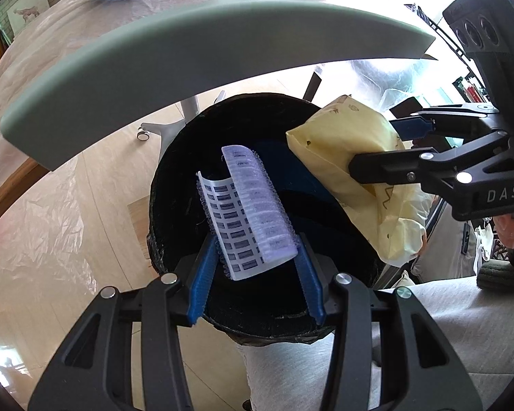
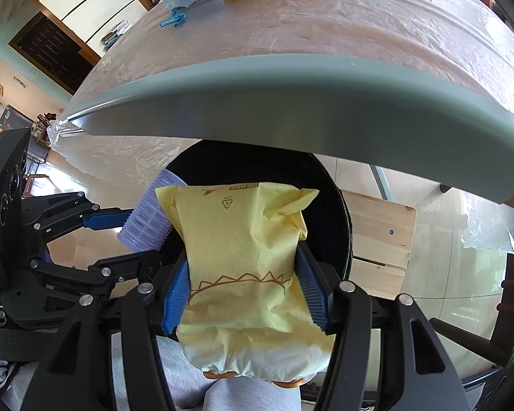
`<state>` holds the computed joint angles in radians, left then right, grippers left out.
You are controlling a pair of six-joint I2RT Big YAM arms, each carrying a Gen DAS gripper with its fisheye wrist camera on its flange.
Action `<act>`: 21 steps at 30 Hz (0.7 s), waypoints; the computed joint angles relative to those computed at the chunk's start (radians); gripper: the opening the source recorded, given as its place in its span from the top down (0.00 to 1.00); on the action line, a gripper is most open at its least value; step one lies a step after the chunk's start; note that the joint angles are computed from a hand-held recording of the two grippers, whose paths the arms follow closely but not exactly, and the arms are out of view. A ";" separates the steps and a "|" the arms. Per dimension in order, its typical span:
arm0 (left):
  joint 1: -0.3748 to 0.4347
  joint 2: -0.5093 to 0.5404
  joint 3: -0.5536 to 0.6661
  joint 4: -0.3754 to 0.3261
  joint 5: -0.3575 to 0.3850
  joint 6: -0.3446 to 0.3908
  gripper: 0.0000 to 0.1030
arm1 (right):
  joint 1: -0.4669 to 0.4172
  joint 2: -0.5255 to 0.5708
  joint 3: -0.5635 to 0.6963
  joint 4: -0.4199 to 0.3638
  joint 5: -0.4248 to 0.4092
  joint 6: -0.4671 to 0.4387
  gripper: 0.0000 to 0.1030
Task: Collect trash
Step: 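Open both grippers to drop the paper bag and roller into the bin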
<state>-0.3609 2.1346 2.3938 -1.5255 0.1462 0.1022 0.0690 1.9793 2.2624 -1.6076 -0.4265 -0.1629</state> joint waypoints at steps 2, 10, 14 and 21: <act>0.001 0.001 0.002 -0.001 0.012 0.003 0.54 | -0.003 0.005 0.009 -0.007 -0.003 -0.002 0.45; 0.006 -0.037 -0.036 0.054 0.022 0.011 0.24 | -0.032 -0.010 0.016 -0.010 -0.020 0.020 0.24; 0.013 -0.054 -0.028 0.064 0.017 -0.008 0.25 | -0.051 -0.048 0.018 -0.001 0.000 -0.040 0.24; 0.026 -0.072 0.074 0.129 0.029 -0.052 0.15 | -0.061 -0.102 0.070 0.184 0.138 -0.119 0.11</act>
<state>-0.3350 2.0624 2.4680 -1.3969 0.1748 0.0502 0.0077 1.8768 2.3322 -1.4234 -0.2889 -0.2819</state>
